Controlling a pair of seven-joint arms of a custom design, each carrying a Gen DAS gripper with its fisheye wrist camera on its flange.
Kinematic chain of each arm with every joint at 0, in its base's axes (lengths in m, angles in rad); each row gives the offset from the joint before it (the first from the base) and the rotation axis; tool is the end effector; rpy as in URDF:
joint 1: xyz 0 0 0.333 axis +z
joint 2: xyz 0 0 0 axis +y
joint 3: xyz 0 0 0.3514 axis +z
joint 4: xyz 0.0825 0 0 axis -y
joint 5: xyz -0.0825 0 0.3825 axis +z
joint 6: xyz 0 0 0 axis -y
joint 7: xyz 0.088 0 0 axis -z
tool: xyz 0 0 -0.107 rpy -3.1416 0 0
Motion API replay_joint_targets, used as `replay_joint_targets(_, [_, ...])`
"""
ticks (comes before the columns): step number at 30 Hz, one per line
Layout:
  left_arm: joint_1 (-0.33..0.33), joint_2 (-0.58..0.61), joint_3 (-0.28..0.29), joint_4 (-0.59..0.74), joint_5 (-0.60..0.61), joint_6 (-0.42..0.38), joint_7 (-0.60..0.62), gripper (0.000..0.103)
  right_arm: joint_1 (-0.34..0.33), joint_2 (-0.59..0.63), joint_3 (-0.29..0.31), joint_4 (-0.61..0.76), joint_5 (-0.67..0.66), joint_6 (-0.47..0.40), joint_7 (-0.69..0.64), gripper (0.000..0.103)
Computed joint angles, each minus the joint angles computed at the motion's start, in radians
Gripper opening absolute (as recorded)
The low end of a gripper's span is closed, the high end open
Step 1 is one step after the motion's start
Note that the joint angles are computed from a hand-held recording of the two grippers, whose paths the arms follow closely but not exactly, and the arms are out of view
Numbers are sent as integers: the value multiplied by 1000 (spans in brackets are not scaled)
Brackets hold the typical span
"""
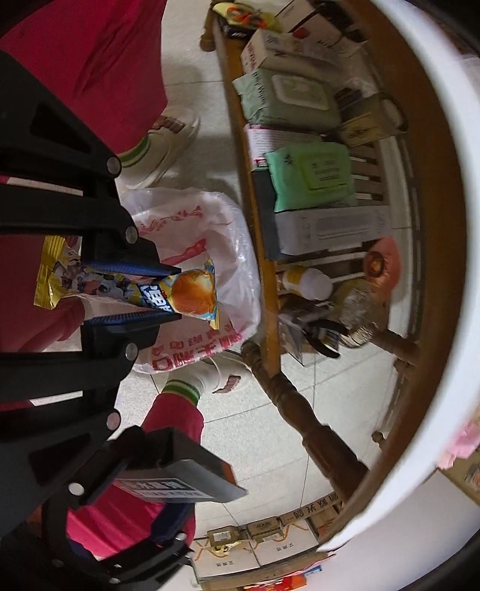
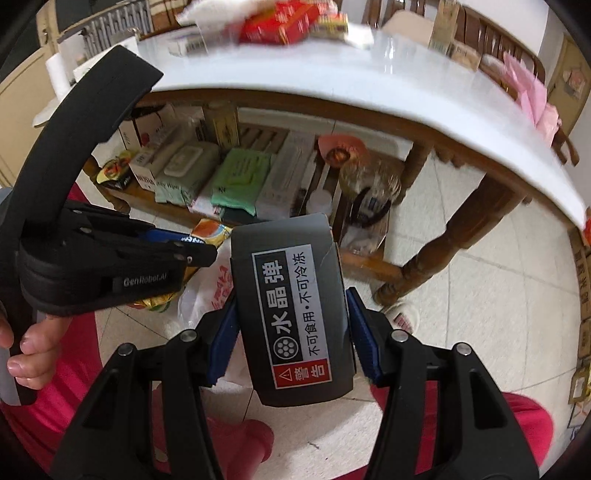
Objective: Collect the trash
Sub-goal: 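Carry the wrapper and black box down over the white plastic bag with both tools, then open both tools to drop the wrapper and black box into the bag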
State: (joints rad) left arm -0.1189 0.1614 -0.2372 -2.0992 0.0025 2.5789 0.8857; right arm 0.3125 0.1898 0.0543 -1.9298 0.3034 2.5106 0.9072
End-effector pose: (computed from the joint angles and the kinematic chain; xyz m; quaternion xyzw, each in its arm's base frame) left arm 0.5661 -0.2054 0.4153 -0.8047 0.5712 -0.1597 0.0251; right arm 0.5977 0.2249 0.4678 -0.9062 0.3587 -0.0851 0.2073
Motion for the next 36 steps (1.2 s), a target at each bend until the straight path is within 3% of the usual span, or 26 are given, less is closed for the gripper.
replay_joint_targets(20, [116, 222, -63, 90, -185, -48, 86, 18, 53, 235, -36, 125, -100, -127, 171, 55])
replay_joint_targets(36, [158, 347, -94, 173, -199, -79, 93, 18, 71, 375, -43, 243, -115, -247, 206, 55])
